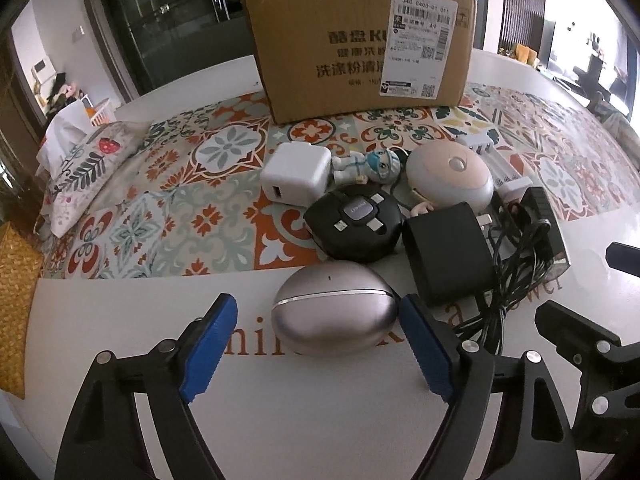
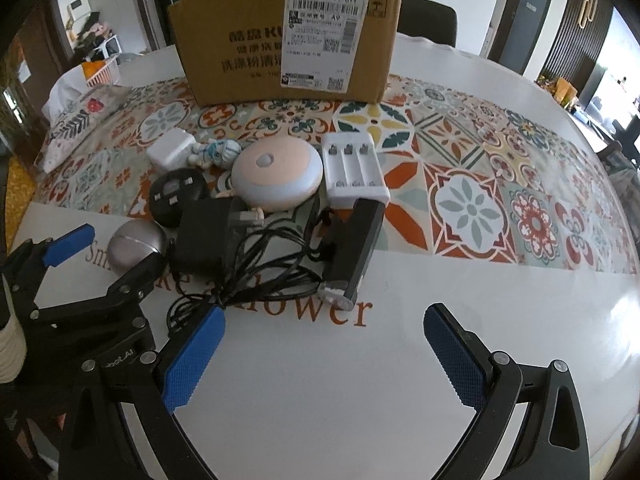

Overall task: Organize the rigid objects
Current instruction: 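Lower the left tool onto the silver mouse and close on it while the right tool approaches the black adapter, then grasp the black power adapter with the right tool and lift it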

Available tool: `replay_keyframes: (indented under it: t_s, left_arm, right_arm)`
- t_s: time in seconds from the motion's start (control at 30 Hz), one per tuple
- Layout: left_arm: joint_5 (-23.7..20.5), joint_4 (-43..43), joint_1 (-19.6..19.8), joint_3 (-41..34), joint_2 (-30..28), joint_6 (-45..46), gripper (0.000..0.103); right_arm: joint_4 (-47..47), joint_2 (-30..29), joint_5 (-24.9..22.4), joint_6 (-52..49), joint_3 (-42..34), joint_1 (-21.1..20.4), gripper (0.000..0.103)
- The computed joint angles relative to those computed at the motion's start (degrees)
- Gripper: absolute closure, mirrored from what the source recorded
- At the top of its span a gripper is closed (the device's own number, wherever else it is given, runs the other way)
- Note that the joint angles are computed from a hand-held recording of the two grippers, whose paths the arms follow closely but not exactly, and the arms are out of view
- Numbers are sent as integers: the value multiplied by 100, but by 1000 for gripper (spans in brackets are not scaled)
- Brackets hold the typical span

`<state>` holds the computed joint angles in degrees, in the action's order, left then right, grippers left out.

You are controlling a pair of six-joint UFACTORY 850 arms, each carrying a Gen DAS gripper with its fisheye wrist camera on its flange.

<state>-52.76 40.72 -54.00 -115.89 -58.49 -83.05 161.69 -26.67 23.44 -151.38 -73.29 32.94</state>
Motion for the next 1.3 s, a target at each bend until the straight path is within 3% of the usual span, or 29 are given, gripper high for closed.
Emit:
replay_keyframes:
  t_s: [0.33, 0.57, 0.7, 1.13, 1.3]
  left_arm:
    - [327, 193, 27, 151, 27, -252, 26]
    - [822, 357, 65, 522, 218, -622, 38]
    - [936, 453, 68, 638, 271, -668, 38]
    - [922, 960, 11, 1258, 769, -1147, 38]
    - [823, 1179, -9, 1606, 1048, -1444, 38]
  right_arm:
    - [183, -68, -19, -155, 7, -21, 2]
    - [152, -100, -9, -169, -35, 19, 2]
    - [-8, -114, 17, -66, -69, 59, 2]
    - [-1030, 46, -118, 673, -71, 257, 11]
    - [-769, 75, -421, 349, -142, 330, 15]
